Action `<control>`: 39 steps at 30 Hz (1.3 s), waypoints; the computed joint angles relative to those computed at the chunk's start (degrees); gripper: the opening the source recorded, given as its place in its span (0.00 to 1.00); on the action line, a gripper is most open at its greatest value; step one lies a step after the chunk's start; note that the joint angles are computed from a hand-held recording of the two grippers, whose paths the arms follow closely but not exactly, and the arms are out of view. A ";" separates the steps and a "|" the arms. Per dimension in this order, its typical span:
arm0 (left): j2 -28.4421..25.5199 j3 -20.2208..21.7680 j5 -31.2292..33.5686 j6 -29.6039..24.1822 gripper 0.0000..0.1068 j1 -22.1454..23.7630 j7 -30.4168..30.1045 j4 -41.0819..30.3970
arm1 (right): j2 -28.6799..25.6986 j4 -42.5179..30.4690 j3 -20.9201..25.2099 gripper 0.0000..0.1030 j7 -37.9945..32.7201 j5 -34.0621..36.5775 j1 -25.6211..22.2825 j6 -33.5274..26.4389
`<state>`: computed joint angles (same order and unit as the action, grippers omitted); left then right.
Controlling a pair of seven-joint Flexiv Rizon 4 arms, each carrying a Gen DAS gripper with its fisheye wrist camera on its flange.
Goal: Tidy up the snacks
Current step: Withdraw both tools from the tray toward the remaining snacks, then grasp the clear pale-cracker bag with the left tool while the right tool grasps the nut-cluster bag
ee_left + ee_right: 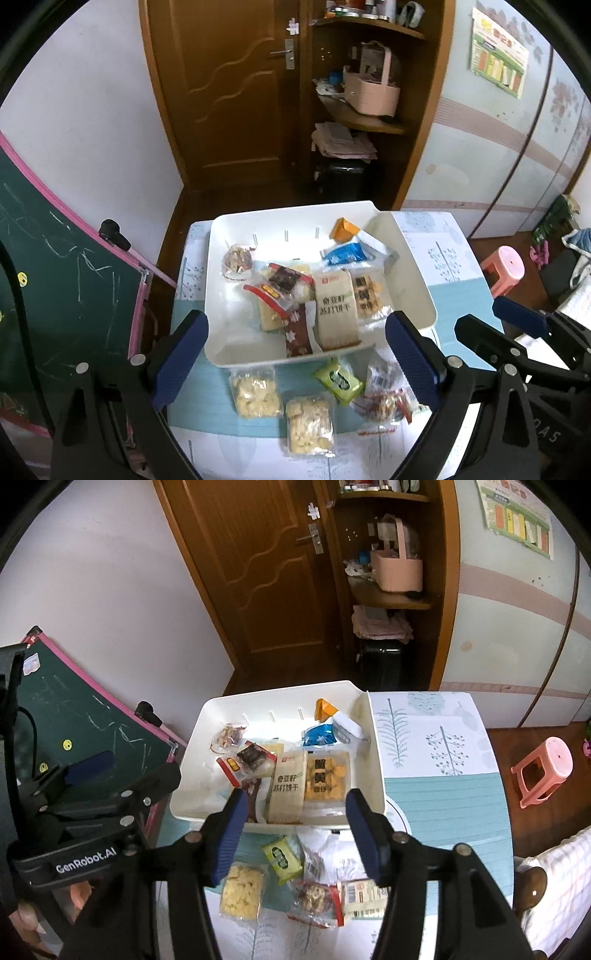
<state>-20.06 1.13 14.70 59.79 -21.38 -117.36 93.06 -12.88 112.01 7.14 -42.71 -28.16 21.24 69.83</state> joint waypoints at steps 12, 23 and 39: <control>2.44 -1.33 -2.64 4.40 0.90 0.22 0.20 9.40 | 5.50 11.58 -1.66 0.57 14.12 -16.34 -0.90 1.84; -0.26 -1.49 -6.26 5.86 0.90 0.16 -1.93 17.69 | 4.44 19.17 -0.62 0.57 16.18 -19.09 -4.75 3.66; -8.23 -0.73 -10.67 7.13 0.90 -1.18 -4.01 17.11 | -5.56 15.53 -0.40 0.57 -2.72 -2.35 -0.91 8.79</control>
